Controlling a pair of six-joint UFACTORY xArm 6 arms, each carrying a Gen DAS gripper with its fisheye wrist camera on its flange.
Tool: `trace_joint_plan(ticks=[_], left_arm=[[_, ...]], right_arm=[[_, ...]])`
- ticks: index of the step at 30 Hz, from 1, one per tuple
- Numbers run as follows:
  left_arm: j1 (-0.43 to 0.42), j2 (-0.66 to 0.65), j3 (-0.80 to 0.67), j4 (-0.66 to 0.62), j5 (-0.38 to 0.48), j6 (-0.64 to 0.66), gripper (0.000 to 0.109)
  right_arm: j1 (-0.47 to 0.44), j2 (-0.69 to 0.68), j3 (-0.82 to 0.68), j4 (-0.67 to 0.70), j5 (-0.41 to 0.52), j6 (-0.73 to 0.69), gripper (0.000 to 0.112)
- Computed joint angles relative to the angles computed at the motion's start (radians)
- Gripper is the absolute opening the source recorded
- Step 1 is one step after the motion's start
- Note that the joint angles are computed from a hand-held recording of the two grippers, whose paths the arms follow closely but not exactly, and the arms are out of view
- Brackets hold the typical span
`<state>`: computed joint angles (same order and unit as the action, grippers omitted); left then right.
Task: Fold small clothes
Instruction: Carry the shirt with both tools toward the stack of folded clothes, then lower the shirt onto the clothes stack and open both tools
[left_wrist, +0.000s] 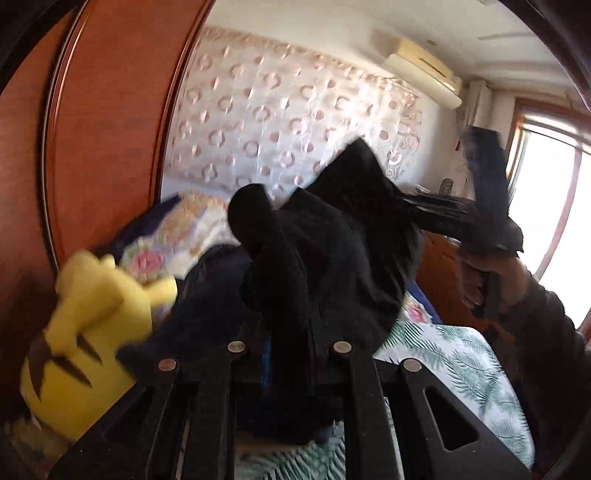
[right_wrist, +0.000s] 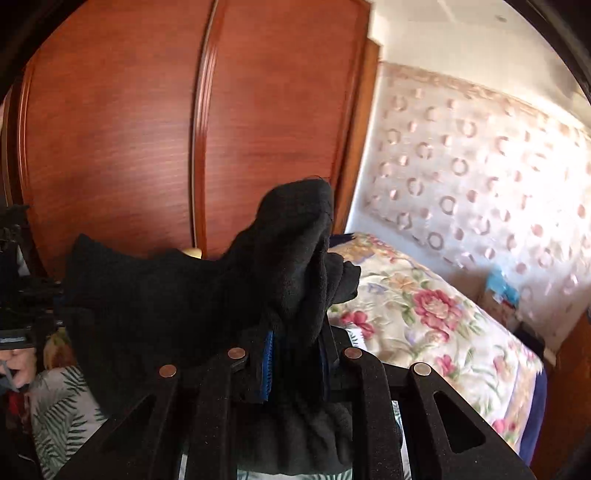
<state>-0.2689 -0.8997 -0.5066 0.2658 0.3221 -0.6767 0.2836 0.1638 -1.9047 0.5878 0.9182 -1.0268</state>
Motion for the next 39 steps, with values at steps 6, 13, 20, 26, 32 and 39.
trace_joint_plan(ticks=[6,13,20,26,32,39], left_arm=[[-0.004,-0.065,0.057,0.083,0.038,-0.112,0.015],[0.016,-0.050,0.048,0.120,0.118,-0.146,0.015],[-0.003,-0.082,0.043,0.191,0.180,-0.178,0.021],[-0.024,-0.123,0.046,0.274,0.218,-0.203,0.045],[-0.080,-0.166,0.033,0.329,0.269,-0.191,0.082],[-0.189,-0.180,0.008,0.398,0.330,-0.240,0.083]], right_arm=[[0.035,0.204,-0.262,-0.037,0.091,0.003,0.019],[0.076,0.365,-0.472,-0.209,0.042,0.285,0.036],[0.057,0.138,-0.085,-0.111,-0.071,0.199,0.040],[0.065,0.088,0.049,-0.138,-0.162,0.278,0.044],[0.089,0.044,0.097,-0.207,-0.193,0.389,0.055],[0.070,-0.273,0.484,-0.138,-0.301,0.338,0.069]])
